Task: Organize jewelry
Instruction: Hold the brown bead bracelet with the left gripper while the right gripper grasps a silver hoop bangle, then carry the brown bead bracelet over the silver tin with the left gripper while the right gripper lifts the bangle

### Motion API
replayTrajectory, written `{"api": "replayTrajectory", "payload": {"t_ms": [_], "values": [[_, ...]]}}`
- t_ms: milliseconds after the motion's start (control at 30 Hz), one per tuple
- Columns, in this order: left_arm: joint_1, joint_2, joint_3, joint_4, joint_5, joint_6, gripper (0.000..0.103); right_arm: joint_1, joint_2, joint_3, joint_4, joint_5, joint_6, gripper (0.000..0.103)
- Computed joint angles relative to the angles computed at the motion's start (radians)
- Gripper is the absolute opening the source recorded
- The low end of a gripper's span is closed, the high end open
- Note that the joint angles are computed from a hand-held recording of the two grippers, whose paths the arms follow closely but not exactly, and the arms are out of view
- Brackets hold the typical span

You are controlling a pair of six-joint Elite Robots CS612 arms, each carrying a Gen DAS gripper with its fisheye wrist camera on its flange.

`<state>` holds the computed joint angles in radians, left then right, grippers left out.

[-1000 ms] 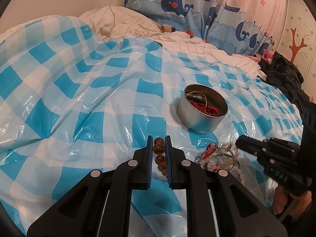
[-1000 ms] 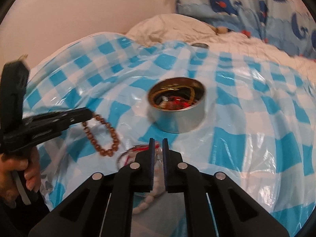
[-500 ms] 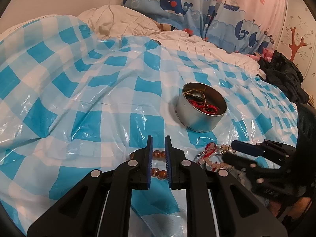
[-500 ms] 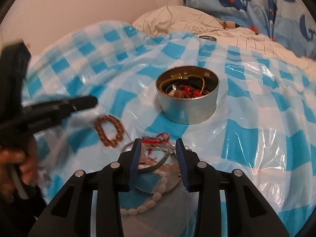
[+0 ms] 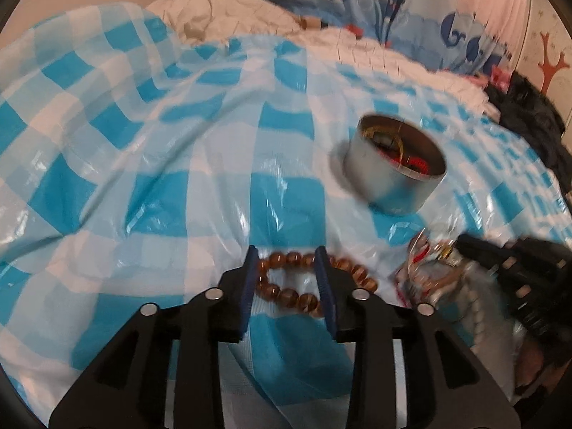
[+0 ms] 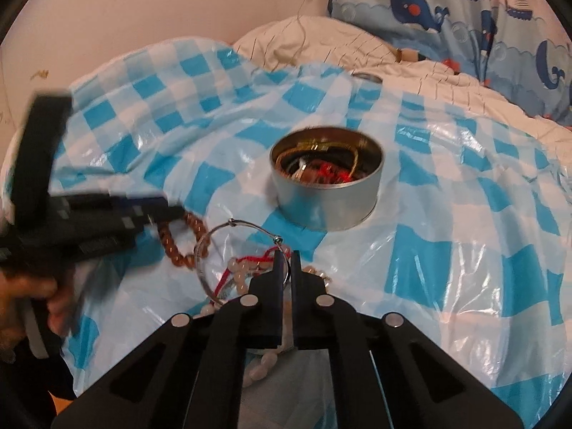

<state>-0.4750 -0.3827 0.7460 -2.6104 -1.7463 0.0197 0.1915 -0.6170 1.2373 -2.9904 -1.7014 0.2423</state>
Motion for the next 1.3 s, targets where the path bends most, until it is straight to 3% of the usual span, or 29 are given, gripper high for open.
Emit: {"api": "replayTrajectory", "payload": {"t_ms": [133, 200, 533, 800, 1300], "values": [[-0.004, 0.002, -0.001, 0.025, 0.020, 0.026, 0.031, -0.003, -0.004, 0.010, -0.035, -0.013, 0.021, 0.004], [-0.007, -0.004, 0.009, 0.023, 0.026, 0.051, 0.010, -0.003, -0.004, 0.008, -0.036, -0.020, 0.026, 0.004], [-0.040, -0.052, 0.097, -0.105, 0.100, 0.139, 0.010, -0.003, -0.002, 0.031, -0.157, -0.065, 0.048, 0.004], [-0.067, -0.075, 0.137, -0.151, 0.101, 0.167, 0.010, 0.001, 0.002, 0.042, -0.223, -0.130, 0.065, 0.004], [-0.083, -0.125, 0.210, -0.248, 0.043, 0.194, 0.010, -0.020, -0.016, 0.088, -0.197, -0.084, 0.221, 0.004]]}}
